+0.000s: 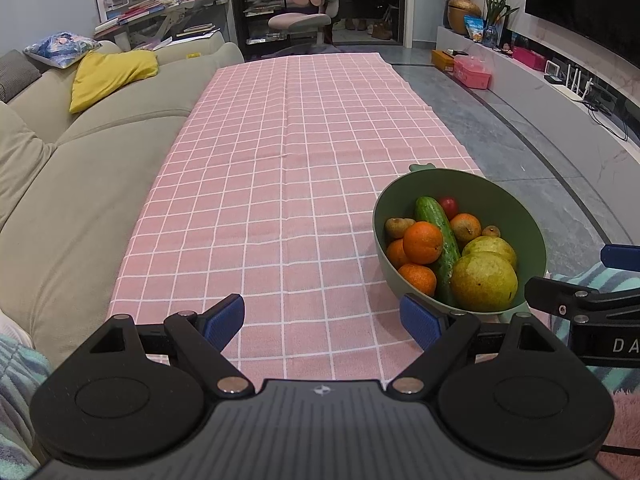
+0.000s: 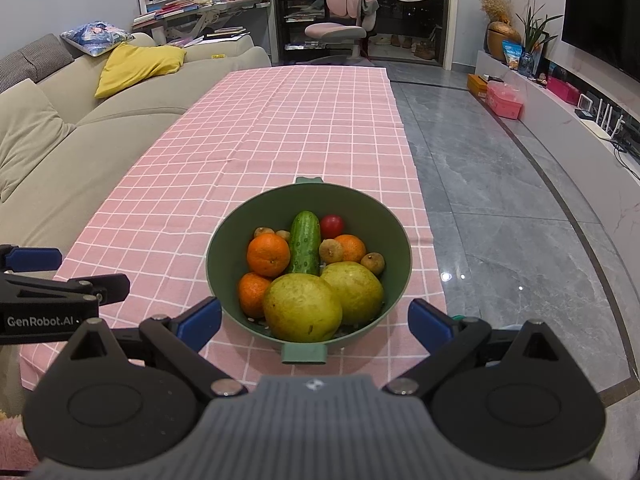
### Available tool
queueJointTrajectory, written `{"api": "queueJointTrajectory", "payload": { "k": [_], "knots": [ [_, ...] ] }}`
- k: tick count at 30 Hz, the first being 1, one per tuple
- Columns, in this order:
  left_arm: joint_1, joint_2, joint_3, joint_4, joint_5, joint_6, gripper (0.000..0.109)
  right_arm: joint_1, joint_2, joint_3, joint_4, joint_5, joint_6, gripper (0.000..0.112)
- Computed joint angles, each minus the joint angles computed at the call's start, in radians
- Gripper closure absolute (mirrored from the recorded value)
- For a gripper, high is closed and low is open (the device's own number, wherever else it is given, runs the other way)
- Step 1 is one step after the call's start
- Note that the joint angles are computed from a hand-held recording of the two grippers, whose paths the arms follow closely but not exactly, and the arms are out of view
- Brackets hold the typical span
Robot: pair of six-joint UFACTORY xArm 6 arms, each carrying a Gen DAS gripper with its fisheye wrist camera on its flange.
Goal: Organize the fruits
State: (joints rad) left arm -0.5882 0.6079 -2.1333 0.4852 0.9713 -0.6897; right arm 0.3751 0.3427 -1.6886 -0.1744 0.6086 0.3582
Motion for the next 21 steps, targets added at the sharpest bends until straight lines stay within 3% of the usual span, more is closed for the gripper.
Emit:
{"api": "queueJointTrajectory", "payload": {
  "k": [21],
  "knots": [
    [0.000,-0.012,0.015,0.004,-0.006,-0.016,0.006,0.000,-0.001,0.001,0.001,0.000,0.000,0.016]
  ]
}}
